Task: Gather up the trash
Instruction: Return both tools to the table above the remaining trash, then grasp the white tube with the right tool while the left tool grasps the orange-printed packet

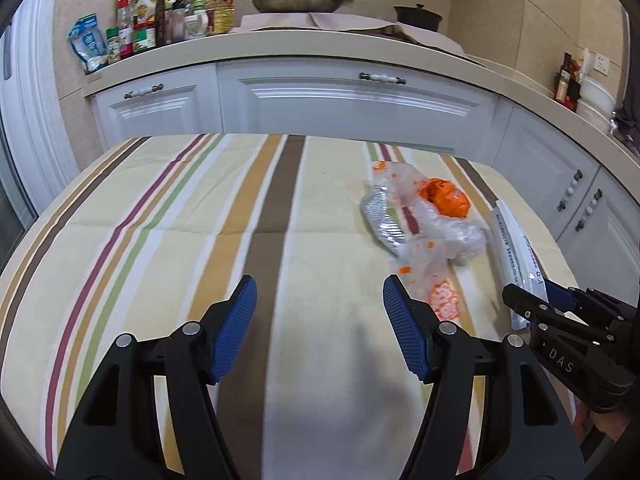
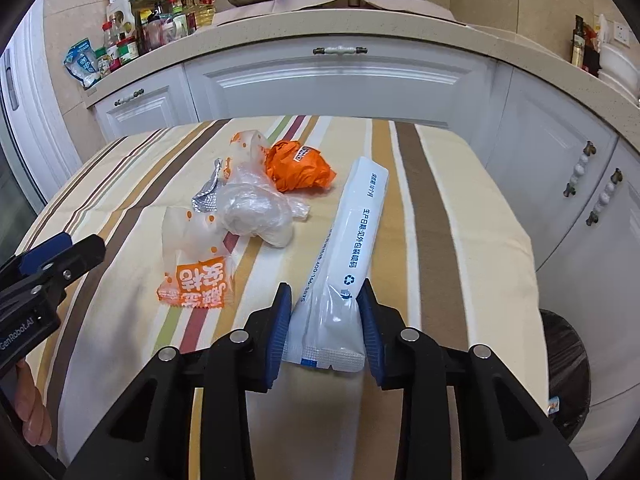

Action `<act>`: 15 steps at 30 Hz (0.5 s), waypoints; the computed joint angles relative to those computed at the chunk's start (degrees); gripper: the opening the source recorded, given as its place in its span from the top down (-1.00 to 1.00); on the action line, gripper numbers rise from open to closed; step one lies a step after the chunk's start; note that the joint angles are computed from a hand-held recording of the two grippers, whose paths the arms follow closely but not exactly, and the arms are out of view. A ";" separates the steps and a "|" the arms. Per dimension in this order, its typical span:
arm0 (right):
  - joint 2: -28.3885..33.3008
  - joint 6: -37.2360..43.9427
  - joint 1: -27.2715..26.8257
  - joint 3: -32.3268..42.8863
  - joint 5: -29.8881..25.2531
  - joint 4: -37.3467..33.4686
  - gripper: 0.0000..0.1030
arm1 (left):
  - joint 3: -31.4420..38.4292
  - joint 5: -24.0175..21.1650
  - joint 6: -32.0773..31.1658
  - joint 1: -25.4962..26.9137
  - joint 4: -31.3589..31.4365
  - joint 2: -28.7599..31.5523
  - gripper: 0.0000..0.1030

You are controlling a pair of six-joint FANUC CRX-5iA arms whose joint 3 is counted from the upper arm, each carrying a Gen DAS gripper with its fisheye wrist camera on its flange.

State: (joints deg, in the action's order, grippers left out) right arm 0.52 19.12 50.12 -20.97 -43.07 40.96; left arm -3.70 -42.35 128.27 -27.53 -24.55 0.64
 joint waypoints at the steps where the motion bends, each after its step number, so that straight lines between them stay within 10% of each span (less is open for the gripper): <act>1: -0.45 -0.52 -0.03 -0.62 -0.03 0.58 0.37 | 0.18 0.21 -0.19 -0.23 0.20 0.25 -0.24; 15: -7.60 -5.01 -2.12 -8.00 1.93 2.94 0.47 | 8.06 -2.31 0.37 -5.02 -2.38 7.76 -0.23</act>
State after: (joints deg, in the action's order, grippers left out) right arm -7.08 14.12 48.00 -28.96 -41.15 43.90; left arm 4.36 -44.66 128.64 -32.55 -26.92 8.40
